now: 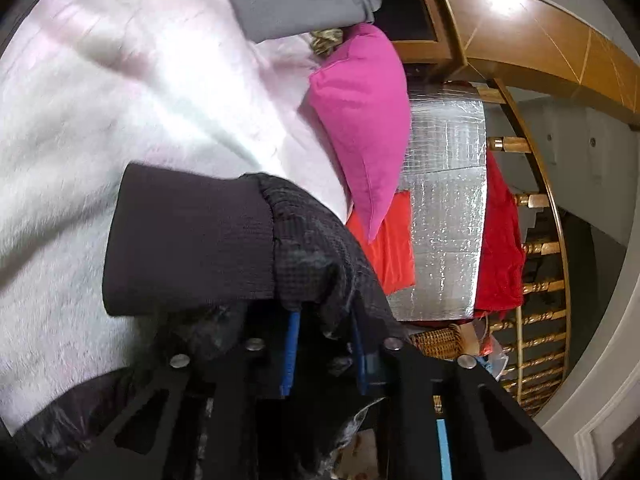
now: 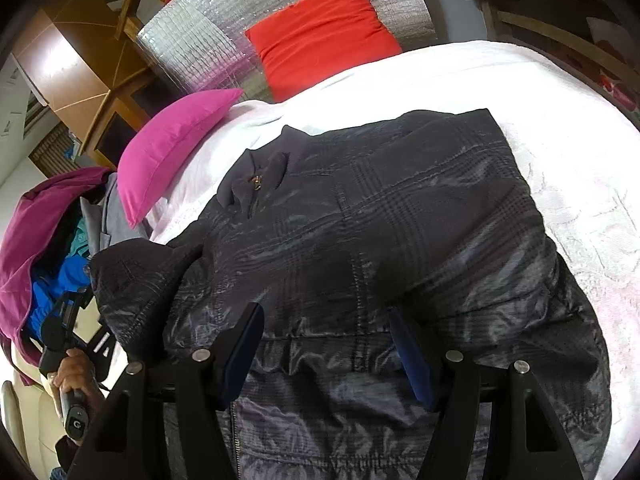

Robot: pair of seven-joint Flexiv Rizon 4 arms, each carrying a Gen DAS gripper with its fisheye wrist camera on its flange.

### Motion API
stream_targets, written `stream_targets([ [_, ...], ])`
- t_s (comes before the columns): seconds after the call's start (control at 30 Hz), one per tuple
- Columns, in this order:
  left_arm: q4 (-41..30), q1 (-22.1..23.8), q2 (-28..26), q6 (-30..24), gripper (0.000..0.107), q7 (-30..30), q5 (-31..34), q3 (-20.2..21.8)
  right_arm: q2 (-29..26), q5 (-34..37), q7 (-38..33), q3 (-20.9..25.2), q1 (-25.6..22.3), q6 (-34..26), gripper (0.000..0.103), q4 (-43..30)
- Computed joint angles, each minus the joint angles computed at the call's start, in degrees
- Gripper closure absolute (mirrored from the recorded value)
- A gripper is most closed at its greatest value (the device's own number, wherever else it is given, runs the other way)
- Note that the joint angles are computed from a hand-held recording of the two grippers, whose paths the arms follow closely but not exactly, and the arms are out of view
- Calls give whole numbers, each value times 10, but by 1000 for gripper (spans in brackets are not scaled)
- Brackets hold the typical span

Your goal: Fold large clothes

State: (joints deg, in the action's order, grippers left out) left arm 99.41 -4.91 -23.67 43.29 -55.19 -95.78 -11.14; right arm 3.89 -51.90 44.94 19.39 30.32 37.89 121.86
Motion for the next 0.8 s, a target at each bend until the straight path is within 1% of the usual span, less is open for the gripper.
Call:
stream_targets([
  [0.1,-2,-5,8,10,88,28,11,2,6,1,5,1,-2,2,34,7],
  [0.17,-3,-12,20,16,89,62,18,2,10,0,10,3,-3,-1,34,10],
  [0.33,11,-45,68,33,89,187,41,4,21,1,27,9,-5,-20,34,15],
  [0.4,22,-60,84,35,90,225,58,6,30,1,41,12,-7,-23,34,23],
  [0.5,43,-81,104,15,91,265,110,7,42,4,58,17,-10,-28,34,32],
  [0.53,45,-85,105,13,91,267,126,8,45,4,63,18,-12,-26,34,35],
  [0.6,64,-98,115,7,92,280,175,10,56,-2,82,18,-18,-14,34,47],
  [0.63,70,-103,116,2,92,276,203,11,59,-4,88,20,-20,-11,34,50],
  [0.67,73,-104,116,-6,96,270,224,12,63,-8,98,20,-23,-6,34,55],
  [0.8,78,-112,101,-19,95,198,358,17,74,-21,125,21,-36,21,34,70],
])
